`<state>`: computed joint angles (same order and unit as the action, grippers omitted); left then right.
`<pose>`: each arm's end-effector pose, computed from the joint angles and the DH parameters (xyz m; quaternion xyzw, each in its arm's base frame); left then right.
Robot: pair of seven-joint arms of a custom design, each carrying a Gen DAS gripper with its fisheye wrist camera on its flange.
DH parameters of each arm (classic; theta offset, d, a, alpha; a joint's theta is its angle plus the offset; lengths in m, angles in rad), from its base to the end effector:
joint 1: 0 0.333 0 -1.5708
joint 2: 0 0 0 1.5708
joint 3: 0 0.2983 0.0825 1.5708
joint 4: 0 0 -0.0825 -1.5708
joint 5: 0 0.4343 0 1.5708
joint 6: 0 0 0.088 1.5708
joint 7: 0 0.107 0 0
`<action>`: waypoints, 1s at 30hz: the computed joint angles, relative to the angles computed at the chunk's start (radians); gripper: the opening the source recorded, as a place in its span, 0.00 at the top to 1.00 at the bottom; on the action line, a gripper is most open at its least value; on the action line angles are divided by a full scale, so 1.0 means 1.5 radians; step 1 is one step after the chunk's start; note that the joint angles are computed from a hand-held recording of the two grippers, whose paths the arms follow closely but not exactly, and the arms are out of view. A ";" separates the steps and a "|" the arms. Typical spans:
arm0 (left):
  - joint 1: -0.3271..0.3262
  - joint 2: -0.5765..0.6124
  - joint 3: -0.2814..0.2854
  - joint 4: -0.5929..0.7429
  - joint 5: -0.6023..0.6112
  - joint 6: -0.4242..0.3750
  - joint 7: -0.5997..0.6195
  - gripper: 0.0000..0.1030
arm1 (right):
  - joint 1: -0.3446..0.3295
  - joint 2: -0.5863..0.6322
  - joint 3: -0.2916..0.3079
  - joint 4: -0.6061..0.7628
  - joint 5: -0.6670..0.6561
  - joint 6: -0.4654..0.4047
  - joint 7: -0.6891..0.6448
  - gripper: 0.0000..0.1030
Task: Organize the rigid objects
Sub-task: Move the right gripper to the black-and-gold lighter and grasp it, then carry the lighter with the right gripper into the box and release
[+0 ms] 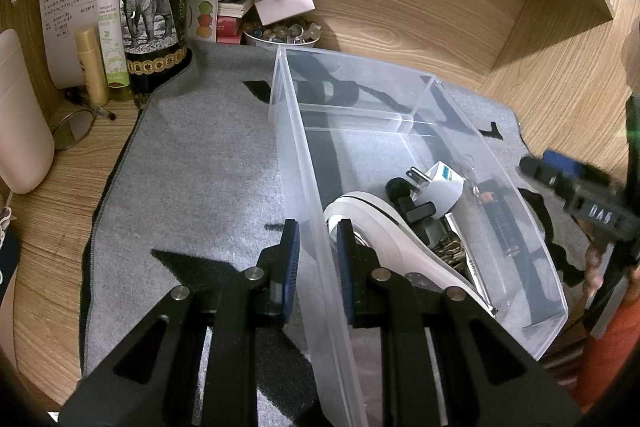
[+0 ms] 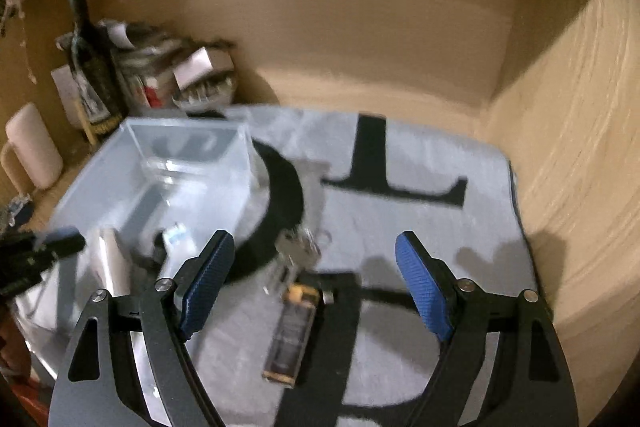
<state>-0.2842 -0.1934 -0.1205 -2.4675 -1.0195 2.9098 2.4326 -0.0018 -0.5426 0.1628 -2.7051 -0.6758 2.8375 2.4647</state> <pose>0.5020 -0.1580 0.3681 -0.5353 0.7594 -0.3543 0.1061 0.4431 0.1013 0.4136 -0.6056 0.6994 -0.3057 0.2251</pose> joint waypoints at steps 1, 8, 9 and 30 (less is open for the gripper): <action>0.000 0.000 0.000 0.000 -0.001 0.000 0.000 0.83 | 0.005 0.000 -0.005 -0.005 0.007 -0.002 -0.004 0.22; 0.000 -0.001 0.000 -0.001 0.002 0.000 0.000 0.83 | 0.029 0.006 -0.025 -0.035 0.055 -0.013 -0.026 0.22; 0.000 -0.001 0.001 -0.001 0.002 0.000 0.000 0.83 | 0.032 0.009 -0.027 -0.037 0.061 -0.015 -0.029 0.22; -0.001 -0.001 0.000 -0.001 0.003 0.001 -0.001 0.83 | 0.056 0.001 -0.036 -0.054 0.123 -0.024 -0.085 0.79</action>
<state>-0.2851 -0.1946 -0.1199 -2.4695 -1.0153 2.9115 2.4313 0.0820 -0.5409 0.1095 -2.7859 -0.4912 2.8012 2.3366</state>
